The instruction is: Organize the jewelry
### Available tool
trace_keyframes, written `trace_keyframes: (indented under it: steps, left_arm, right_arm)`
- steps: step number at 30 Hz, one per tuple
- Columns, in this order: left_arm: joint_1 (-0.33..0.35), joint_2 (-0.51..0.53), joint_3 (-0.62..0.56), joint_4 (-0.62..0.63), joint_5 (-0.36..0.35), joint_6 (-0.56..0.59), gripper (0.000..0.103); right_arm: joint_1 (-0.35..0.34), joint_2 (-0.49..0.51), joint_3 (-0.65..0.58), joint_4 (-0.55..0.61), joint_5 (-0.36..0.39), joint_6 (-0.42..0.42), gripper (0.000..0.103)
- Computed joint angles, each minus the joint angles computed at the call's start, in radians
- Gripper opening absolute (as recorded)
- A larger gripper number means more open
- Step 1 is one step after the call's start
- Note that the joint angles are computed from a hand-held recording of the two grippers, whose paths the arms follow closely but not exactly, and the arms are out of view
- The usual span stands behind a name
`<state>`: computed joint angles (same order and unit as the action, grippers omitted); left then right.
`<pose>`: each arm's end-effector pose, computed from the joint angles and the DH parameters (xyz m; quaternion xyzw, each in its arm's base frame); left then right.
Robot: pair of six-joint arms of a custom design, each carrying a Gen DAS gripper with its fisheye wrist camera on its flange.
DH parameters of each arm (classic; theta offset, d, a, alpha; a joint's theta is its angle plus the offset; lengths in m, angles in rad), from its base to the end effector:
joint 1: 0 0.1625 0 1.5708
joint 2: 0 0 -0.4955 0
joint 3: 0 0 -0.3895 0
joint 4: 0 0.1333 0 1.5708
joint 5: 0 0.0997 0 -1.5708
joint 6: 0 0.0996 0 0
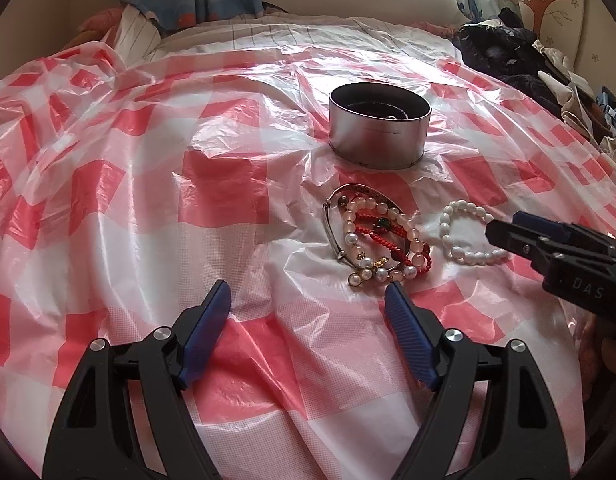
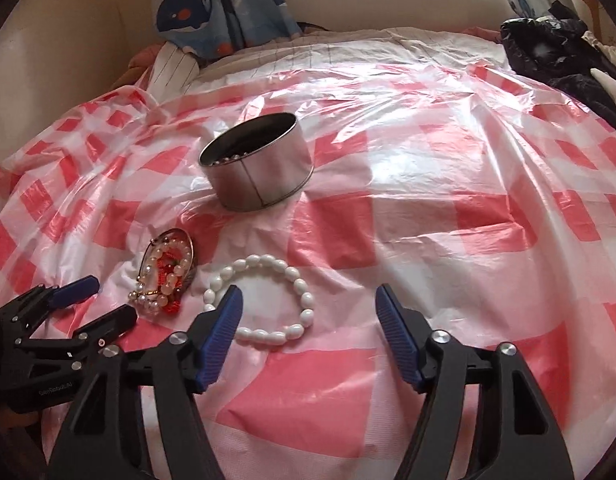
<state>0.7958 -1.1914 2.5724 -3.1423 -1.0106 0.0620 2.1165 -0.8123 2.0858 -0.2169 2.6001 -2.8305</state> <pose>-0.1265 -0.3953 0.1763 0.3648 0.8848 -0.1817 0.2260 0.2451 -0.3113 0.0560 -0.0258 -0.8507 0.3991 0.3411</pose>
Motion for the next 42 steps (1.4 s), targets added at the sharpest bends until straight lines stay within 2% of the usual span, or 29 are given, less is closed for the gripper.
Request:
trace_keyframes:
  steps: [2, 5, 6, 7, 8, 9, 11, 13, 19, 21, 24, 25, 27, 31, 33, 35, 36, 38, 42]
  left_arm:
    - [-0.001, 0.001, 0.0, 0.002, 0.001, -0.003, 0.076]
    - [-0.003, 0.003, -0.001, 0.004, 0.005, -0.004, 0.077]
    - [-0.003, 0.003, -0.001, 0.004, 0.005, -0.004, 0.077]
    - [-0.003, 0.003, -0.001, 0.004, 0.005, -0.006, 0.077]
    - [-0.004, 0.003, -0.001, 0.004, 0.004, -0.007, 0.077]
    - [-0.004, 0.004, -0.001, 0.004, 0.005, -0.006, 0.077]
    - [-0.004, 0.004, -0.001, 0.004, 0.006, -0.006, 0.077]
    - [-0.004, 0.003, -0.001, 0.005, 0.005, -0.007, 0.077]
    - [0.003, 0.003, -0.003, 0.002, -0.005, -0.011, 0.077]
    - [0.009, -0.002, -0.007, 0.003, -0.016, -0.015, 0.077]
    - [0.026, -0.016, -0.015, -0.003, -0.048, -0.033, 0.077]
    - [0.031, -0.019, -0.016, -0.008, -0.056, -0.039, 0.077]
    - [0.032, -0.02, -0.015, -0.024, -0.059, -0.046, 0.077]
    - [0.013, -0.008, -0.013, -0.068, -0.073, 0.005, 0.076]
    - [-0.01, 0.011, -0.016, -0.073, -0.058, 0.048, 0.064]
    - [-0.026, 0.039, -0.031, -0.038, -0.018, 0.069, 0.039]
    - [-0.027, 0.049, -0.039, -0.019, -0.006, 0.065, 0.034]
    - [-0.021, 0.062, -0.053, 0.009, 0.004, 0.06, 0.03]
    - [-0.027, 0.072, -0.056, 0.011, 0.011, 0.086, 0.031]
  right_arm:
    - [-0.019, 0.003, -0.007, 0.017, -0.037, -0.004, 0.042]
    - [-0.031, 0.009, -0.017, 0.038, -0.044, 0.008, 0.037]
    - [-0.033, 0.012, -0.017, 0.04, -0.045, 0.009, 0.031]
    - [-0.031, 0.015, -0.018, 0.042, -0.046, 0.003, 0.016]
    - [-0.027, 0.022, -0.024, 0.048, -0.042, -0.008, 0.009]
    - [-0.018, 0.032, -0.033, 0.055, -0.035, -0.021, 0.008]
    - [-0.002, 0.039, -0.032, 0.036, -0.024, -0.053, 0.008]
    - [0.009, 0.009, 0.004, -0.056, -0.052, -0.116, 0.008]
    - [0.017, -0.055, 0.07, -0.202, -0.053, -0.144, 0.008]
    - [0.002, -0.062, 0.073, -0.189, -0.062, -0.114, 0.008]
    - [-0.031, -0.05, 0.053, -0.098, -0.086, -0.033, 0.011]
    - [-0.038, -0.04, 0.043, -0.065, -0.089, -0.006, 0.02]
    - [-0.046, -0.031, 0.033, -0.04, -0.093, 0.005, 0.026]
    - [-0.047, -0.004, 0.007, 0.004, -0.078, 0.016, 0.028]
    - [-0.045, 0.005, -0.001, 0.014, -0.069, 0.017, 0.028]
    - [-0.045, 0.007, -0.001, 0.011, -0.068, 0.011, 0.03]
    - [-0.046, 0.007, -0.001, 0.01, -0.068, 0.009, 0.03]
    - [-0.045, 0.009, -0.001, 0.01, -0.065, 0.004, 0.032]
    - [-0.044, 0.019, -0.012, 0.016, -0.059, -0.002, 0.034]
